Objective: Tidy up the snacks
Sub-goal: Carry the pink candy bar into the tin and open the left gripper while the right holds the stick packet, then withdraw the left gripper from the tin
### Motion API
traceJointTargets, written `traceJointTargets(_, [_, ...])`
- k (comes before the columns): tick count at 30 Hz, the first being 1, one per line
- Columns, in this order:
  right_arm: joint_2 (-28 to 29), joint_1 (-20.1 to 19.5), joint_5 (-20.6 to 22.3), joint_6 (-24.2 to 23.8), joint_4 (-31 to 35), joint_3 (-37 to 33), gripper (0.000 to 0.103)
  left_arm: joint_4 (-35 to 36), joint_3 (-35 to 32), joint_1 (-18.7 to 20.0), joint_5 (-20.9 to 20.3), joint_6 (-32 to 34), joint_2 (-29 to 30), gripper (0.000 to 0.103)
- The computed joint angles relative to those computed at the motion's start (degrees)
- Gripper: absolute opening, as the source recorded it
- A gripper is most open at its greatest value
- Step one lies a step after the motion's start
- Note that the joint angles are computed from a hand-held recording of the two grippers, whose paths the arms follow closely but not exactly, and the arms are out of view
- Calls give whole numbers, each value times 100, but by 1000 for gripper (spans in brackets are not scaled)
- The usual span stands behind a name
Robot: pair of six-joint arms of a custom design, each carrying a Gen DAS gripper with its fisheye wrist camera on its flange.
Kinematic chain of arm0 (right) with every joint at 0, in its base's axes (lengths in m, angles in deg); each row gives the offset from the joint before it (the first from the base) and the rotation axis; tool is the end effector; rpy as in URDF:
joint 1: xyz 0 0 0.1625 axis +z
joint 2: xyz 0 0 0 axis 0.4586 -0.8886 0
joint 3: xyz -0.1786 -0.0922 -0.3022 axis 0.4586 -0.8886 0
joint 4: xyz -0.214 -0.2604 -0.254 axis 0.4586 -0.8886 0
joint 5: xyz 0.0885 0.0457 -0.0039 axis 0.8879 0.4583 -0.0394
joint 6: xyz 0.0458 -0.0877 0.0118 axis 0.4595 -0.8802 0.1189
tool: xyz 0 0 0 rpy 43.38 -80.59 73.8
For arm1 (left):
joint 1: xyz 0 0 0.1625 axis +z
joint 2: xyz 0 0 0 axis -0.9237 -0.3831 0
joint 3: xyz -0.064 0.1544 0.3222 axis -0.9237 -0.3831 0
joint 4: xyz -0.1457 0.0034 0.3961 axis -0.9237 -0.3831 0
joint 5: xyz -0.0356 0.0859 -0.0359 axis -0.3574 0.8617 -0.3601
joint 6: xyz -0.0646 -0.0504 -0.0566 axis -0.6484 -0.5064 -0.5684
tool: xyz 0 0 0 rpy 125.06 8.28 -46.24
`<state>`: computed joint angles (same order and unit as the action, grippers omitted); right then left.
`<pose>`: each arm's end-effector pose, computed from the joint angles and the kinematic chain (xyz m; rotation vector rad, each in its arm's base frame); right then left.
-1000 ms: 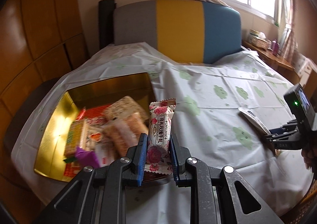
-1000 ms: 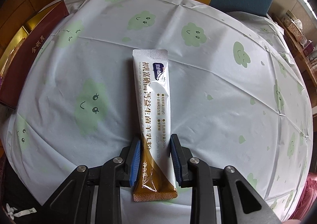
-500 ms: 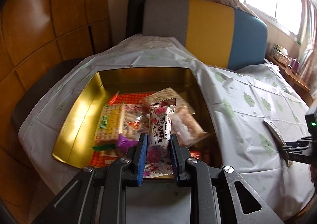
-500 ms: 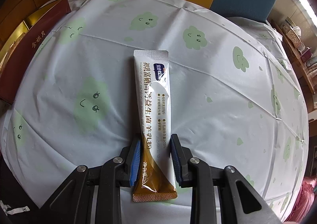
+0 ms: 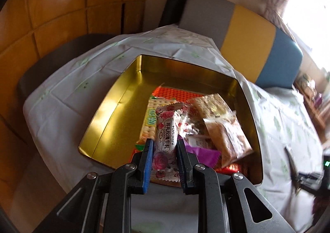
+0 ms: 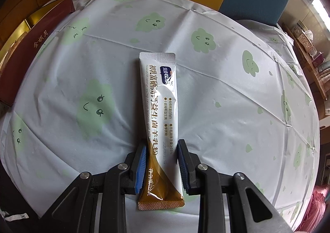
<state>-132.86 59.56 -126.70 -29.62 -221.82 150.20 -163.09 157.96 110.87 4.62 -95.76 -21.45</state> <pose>0.0412 -0.4291 0.1609 0.3939 -2.2510 0.2246 -0.1213 -0.4131 0.1512 0.0370 2.3148 -0.9570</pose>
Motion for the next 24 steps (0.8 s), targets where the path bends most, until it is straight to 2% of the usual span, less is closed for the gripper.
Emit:
traceJointTargets(6, [6, 23, -23, -16, 8, 0, 29, -655, -126, 308, -595, 411, -133, 22])
traceJointTargets(11, [28, 47, -55, -44, -29, 5, 29, -993, -617, 520, -908, 877, 342, 22])
traceJointTargets(15, [40, 45, -58, -59, -58, 9, 29, -1188, -1126, 708, -944, 1298, 951, 24])
traceJointTargets(17, [54, 49, -69, -67, -79, 13, 29, -980, -1381, 825, -880, 1198, 1208, 29])
traceJointTargets(24, [54, 51, -63, -47, -67, 14, 29, -944, -1237, 828, -687, 1031, 1285, 30])
